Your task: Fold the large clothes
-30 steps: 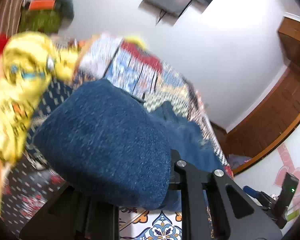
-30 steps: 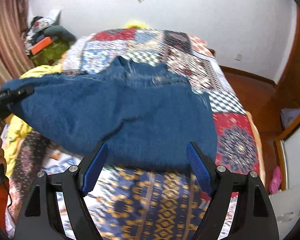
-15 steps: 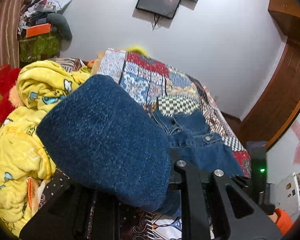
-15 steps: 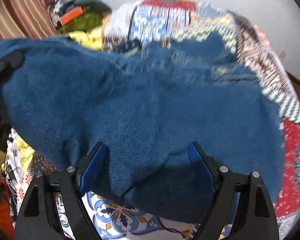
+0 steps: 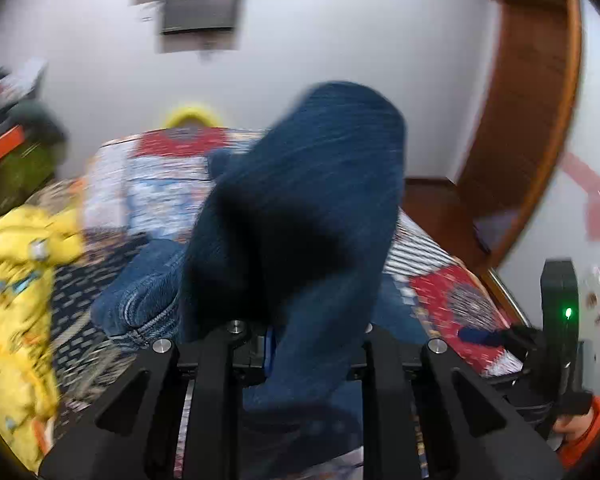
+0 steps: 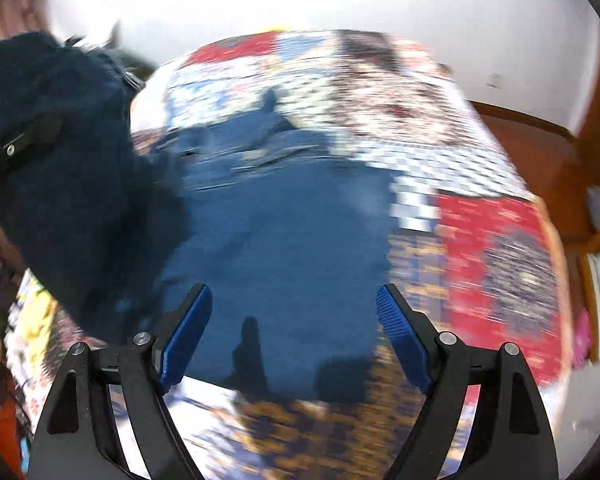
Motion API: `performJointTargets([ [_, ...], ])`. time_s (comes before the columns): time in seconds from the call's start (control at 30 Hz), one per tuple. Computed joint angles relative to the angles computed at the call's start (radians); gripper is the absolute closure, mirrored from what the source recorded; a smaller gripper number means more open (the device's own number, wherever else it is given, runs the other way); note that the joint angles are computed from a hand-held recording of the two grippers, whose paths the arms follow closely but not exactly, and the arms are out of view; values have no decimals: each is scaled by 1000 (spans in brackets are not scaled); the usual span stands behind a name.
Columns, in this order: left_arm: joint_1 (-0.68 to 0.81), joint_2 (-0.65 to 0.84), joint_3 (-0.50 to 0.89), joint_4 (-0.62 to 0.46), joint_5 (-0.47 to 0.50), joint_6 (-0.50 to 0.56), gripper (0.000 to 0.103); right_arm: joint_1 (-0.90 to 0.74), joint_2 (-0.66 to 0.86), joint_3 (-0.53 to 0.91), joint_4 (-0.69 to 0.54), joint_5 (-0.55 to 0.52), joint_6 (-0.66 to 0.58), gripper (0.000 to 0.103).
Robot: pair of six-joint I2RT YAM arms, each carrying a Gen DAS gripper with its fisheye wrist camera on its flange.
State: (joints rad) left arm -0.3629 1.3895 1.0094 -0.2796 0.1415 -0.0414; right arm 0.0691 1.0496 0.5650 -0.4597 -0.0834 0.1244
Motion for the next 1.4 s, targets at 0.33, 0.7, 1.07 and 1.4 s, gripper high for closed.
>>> performJointTargets([
  [0.33,-246,282,55,-39,-28,65,85,-585,-200,25,-241,-194,-335,21],
  [0.7,-220,184,-13,-162,65,98,45,-601,-288,48,-286,-259,-357,21],
  [1.07,92,-102,-111,-207,98,150,11,-158,-357,54,-268,-72,-160,20],
  [1.4,310,77,-84,-140,110,215,11,281,25,76,15,122,-9,19],
])
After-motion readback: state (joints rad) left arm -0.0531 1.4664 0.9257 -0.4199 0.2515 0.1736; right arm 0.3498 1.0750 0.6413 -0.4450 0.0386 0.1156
